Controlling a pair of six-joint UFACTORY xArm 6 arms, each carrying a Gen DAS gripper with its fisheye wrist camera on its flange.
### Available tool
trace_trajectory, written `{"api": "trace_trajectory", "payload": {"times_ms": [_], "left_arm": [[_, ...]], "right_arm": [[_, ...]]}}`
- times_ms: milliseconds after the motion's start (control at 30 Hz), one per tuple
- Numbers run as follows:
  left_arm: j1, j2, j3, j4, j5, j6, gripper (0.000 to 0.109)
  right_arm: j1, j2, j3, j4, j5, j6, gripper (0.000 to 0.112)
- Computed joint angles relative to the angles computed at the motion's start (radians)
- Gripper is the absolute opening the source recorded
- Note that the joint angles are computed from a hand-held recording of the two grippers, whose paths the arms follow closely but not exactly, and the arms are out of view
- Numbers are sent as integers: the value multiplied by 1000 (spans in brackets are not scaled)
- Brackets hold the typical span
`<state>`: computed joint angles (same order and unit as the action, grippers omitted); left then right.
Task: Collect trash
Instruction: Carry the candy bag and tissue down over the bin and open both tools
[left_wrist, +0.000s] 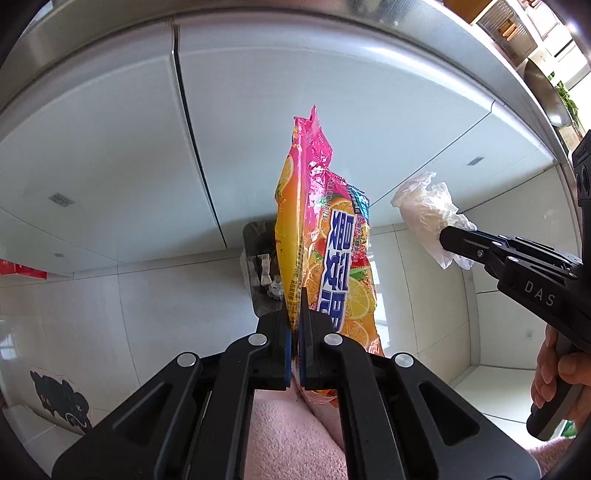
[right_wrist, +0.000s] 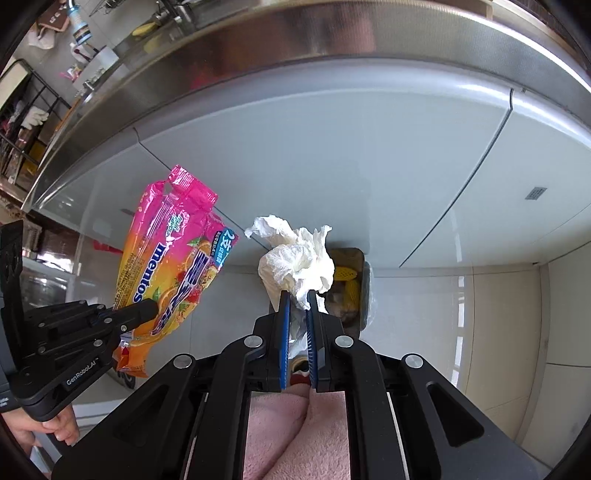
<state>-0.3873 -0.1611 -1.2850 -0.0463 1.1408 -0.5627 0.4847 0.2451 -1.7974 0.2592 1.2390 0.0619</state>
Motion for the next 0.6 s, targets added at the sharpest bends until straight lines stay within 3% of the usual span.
{"api": "trace_trajectory", "payload": {"times_ms": [600], "left_arm": [[23,201,47,-85,-115,51,1]], "right_arm": [[-38,196,-39,96,-4,44,10]]}}
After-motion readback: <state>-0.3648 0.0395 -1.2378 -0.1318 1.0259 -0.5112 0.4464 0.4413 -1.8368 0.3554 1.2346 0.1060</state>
